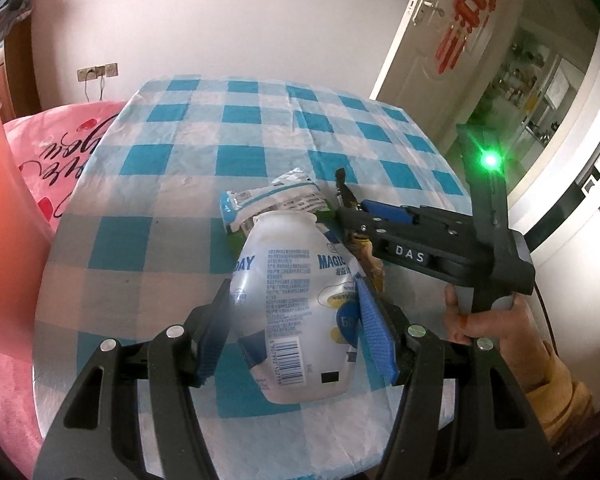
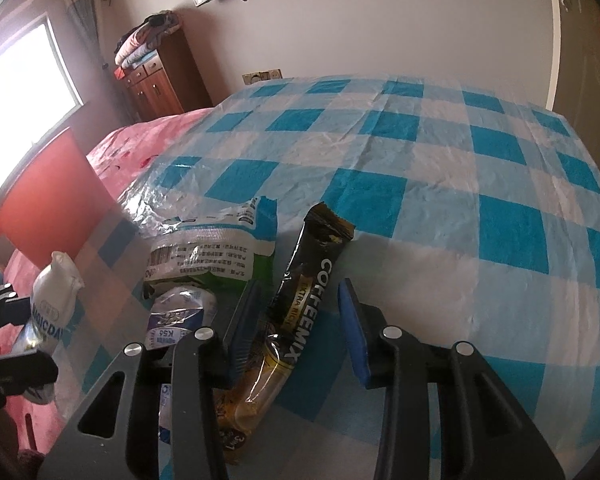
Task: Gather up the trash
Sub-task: 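Grasp the COFFEEMIX coffee stick with right tool while left tool holds the white bottle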
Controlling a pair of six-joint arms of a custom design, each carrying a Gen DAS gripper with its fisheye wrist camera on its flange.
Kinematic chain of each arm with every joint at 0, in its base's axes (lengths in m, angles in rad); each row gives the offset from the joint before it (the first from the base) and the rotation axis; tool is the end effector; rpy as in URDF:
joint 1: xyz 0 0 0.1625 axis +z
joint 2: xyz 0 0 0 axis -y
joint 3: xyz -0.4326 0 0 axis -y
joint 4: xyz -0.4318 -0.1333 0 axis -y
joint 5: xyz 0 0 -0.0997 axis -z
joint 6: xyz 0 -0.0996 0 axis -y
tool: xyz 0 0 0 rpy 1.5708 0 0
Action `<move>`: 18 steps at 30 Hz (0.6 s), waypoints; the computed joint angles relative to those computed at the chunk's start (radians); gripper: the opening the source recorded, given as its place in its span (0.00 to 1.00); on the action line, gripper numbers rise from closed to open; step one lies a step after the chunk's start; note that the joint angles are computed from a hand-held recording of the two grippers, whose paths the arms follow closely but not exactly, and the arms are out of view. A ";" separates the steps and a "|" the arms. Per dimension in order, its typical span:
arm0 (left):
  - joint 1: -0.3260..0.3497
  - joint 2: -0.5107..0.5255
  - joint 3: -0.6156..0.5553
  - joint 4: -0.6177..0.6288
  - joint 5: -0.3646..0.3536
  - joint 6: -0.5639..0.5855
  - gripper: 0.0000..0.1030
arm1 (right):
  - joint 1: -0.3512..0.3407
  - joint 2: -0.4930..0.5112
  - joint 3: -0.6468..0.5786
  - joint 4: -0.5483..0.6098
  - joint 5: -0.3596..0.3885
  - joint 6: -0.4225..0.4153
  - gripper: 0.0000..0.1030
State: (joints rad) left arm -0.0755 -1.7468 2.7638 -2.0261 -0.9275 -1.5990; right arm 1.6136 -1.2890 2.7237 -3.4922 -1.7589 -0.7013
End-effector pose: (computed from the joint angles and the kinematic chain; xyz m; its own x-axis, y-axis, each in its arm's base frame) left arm -0.2073 -0.1779 0.1006 -0.8543 0.0420 -0.5181 0.3550 0.7752 -0.5225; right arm 0.1280 -0.3076 0.1104 -0.7283 -0.5351 0.4281 -0.6646 0.7039 -0.2507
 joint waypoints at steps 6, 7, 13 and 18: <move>0.007 -0.068 0.031 0.016 0.016 -0.002 0.60 | 0.027 0.036 -0.003 -0.044 -0.040 -0.010 0.40; 0.007 -0.078 0.035 0.020 0.018 -0.003 0.60 | 0.030 0.041 -0.004 -0.052 -0.046 -0.007 0.37; -0.005 -0.140 0.058 0.062 0.031 -0.015 0.60 | 0.064 0.089 -0.007 -0.117 -0.099 -0.016 0.28; -0.023 -0.214 0.081 0.105 0.041 -0.032 0.60 | 0.086 0.122 -0.006 -0.167 -0.129 -0.030 0.25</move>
State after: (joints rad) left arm -0.0985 -1.9610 2.8449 -1.9211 -0.8865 -1.6307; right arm 1.6995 -1.1675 2.7173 -3.6588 -1.8883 -0.7312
